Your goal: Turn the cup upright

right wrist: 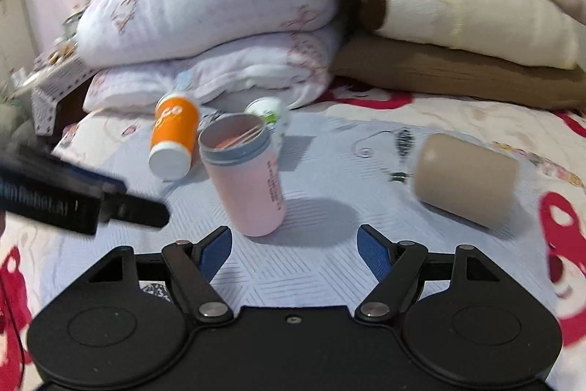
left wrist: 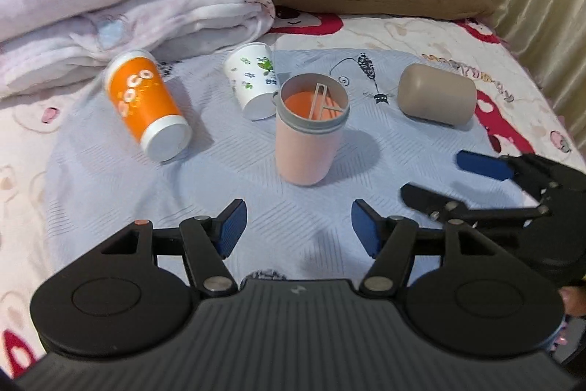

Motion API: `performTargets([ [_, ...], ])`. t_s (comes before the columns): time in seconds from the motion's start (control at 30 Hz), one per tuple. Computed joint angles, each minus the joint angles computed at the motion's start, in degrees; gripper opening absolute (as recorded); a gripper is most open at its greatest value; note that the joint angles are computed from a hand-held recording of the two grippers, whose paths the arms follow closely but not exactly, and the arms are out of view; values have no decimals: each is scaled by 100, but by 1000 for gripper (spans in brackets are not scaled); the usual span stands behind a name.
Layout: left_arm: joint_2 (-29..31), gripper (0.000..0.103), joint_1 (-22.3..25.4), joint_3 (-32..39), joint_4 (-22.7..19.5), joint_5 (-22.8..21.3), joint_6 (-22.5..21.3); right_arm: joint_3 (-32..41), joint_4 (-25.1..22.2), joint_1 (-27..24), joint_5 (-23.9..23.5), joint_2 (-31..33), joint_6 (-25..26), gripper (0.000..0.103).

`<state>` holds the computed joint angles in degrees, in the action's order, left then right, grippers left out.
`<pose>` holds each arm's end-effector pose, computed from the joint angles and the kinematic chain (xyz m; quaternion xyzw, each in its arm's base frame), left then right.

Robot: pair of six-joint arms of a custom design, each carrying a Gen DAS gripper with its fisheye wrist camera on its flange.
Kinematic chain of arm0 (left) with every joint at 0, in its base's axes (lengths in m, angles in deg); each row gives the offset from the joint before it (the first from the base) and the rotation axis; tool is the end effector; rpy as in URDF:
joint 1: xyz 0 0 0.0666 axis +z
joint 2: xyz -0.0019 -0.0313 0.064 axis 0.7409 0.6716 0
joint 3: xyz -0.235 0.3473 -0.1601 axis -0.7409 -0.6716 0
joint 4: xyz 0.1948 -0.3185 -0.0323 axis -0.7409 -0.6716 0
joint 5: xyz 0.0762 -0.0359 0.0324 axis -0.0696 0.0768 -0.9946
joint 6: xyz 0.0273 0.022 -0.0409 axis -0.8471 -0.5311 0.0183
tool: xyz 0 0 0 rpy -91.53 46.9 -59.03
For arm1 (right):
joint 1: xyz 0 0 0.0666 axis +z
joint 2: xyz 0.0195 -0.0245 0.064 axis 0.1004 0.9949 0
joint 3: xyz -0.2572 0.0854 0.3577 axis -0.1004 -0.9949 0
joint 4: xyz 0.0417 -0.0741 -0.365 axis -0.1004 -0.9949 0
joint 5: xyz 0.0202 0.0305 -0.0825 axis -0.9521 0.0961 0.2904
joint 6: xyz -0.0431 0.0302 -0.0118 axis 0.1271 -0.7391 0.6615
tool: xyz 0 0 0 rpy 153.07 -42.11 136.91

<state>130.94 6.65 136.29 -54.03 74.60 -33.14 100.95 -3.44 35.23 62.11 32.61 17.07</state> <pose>0.4569 -0.3957 0.4618 0.1953 0.9316 -0.1064 0.2875 0.3789 0.2024 0.4126 0.0092 0.9065 0.0672 0.4168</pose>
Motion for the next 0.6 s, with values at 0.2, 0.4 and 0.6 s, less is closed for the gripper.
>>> performTargets([
  [0.2, -345, 62, -140, 27, -372, -131, 113, 222, -746, 236, 542, -301, -445, 79],
  [0.4, -669, 62, -238, 96, -515, -219, 125, 732, -2010, 398, 729, -509, -1168, 79],
  [0.6, -847, 64, -276, 264, -593, -316, 155, 1045, -2640, 595, 1063, -772, -1466, 79],
])
